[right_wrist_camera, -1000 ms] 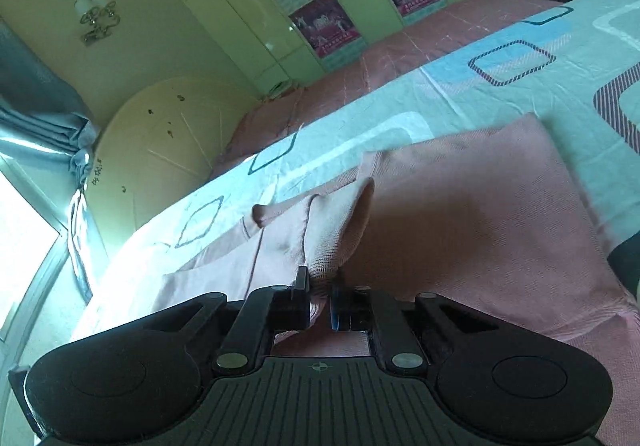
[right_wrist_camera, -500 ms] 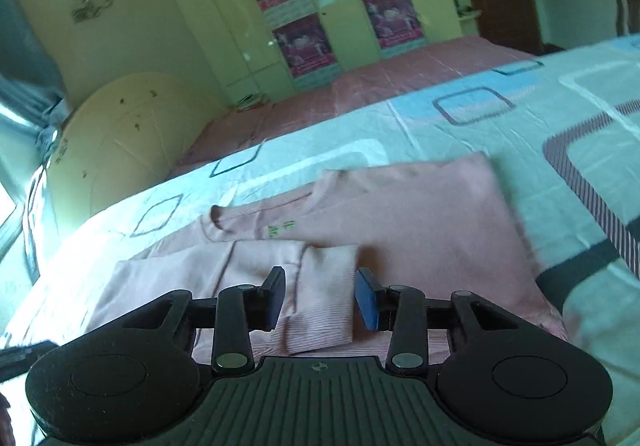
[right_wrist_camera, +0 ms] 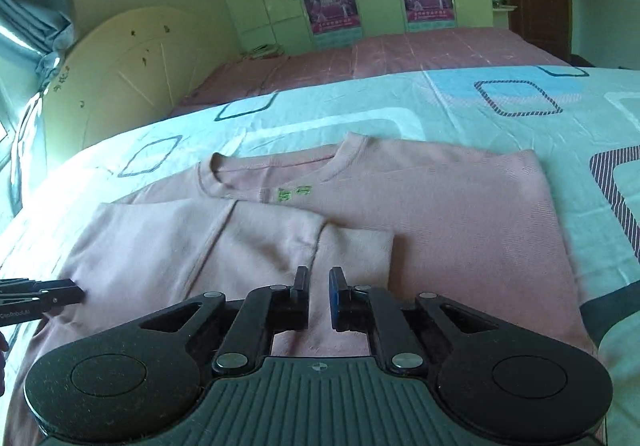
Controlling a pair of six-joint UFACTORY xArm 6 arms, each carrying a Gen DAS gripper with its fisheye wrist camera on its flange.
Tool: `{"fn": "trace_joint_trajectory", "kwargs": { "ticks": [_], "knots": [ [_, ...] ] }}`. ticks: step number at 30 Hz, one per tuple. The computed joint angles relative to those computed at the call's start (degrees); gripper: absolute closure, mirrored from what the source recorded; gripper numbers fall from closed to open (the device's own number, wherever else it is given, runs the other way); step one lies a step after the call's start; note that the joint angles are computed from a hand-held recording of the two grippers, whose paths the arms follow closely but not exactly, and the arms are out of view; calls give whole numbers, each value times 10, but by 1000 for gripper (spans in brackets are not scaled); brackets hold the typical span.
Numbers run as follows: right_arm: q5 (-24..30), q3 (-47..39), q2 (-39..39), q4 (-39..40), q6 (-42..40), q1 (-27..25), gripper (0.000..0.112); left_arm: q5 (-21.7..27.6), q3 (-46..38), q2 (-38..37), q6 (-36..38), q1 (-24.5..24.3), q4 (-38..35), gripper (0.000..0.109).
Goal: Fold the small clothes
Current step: 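Open the left tool and release the folded side, then smooth the folded sleeve with the right tool while the left tool hovers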
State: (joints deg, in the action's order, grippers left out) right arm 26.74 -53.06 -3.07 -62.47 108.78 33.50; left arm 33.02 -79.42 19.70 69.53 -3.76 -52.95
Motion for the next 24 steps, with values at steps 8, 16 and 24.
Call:
{"fn": "trace_joint_trajectory", "kwargs": {
  "ticks": [8,16,24],
  "knots": [
    [10,-13,27,42,-44,-35,104,44,-305,221,-169,0,100,79],
    [-25,-139,117,-15,-44,-19,49,-61,-96,82,30,-56,-33,36],
    [13,-131,128,40,-93,-6,74,-156,6,33,72,-43,-96,44]
  ]
}}
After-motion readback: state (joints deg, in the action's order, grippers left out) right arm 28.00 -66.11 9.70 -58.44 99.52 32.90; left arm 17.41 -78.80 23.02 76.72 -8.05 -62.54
